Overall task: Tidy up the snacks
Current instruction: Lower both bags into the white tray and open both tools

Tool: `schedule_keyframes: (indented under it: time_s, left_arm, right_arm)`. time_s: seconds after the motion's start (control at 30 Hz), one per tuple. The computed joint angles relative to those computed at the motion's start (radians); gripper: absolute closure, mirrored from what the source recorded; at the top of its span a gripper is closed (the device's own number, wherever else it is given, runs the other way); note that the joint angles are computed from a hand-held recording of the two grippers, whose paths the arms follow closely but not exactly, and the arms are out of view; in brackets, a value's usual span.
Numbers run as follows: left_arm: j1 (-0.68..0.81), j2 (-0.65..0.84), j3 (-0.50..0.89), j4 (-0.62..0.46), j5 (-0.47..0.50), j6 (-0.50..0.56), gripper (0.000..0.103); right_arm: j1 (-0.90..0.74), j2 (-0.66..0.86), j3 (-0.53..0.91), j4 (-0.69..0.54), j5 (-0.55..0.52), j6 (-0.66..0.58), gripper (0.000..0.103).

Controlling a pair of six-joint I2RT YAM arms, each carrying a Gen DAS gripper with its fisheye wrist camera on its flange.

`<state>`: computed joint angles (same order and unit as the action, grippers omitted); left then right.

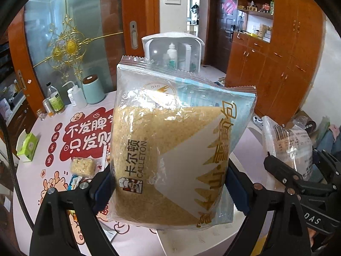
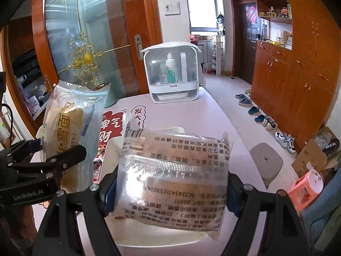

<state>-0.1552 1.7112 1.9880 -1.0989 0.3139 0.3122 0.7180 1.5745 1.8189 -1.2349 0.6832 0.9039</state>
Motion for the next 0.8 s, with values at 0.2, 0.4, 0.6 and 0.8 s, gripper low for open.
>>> schedule_keyframes:
  time_s: [0.2, 0.4, 0.6, 0.8]
  left_arm:
    - [-0.028, 0.041, 0.047, 0.005, -0.041, -0.021, 0.012]
    - [-0.033, 0.112, 0.148, -0.063, -0.044, -0.021, 0.006]
    - [-0.015, 0.107, 0.147, -0.037, -0.047, -0.014, 0.001]
    - [0.019, 0.101, 0.161, -0.046, -0.024, -0.006, 0.001]
  right_arm:
    - [-0.046, -0.002, -0.028, 0.057, -0.055, -0.065, 0.022]
    - [-0.084, 0.005, -0.041, 0.085, -0.109, -0.089, 0.019]
    - [-0.083, 0.013, -0.047, 0.131, -0.089, -0.114, 0.004]
    - [-0.023, 0.047, 0.015, 0.11, 0.047, -0.15, 0.0]
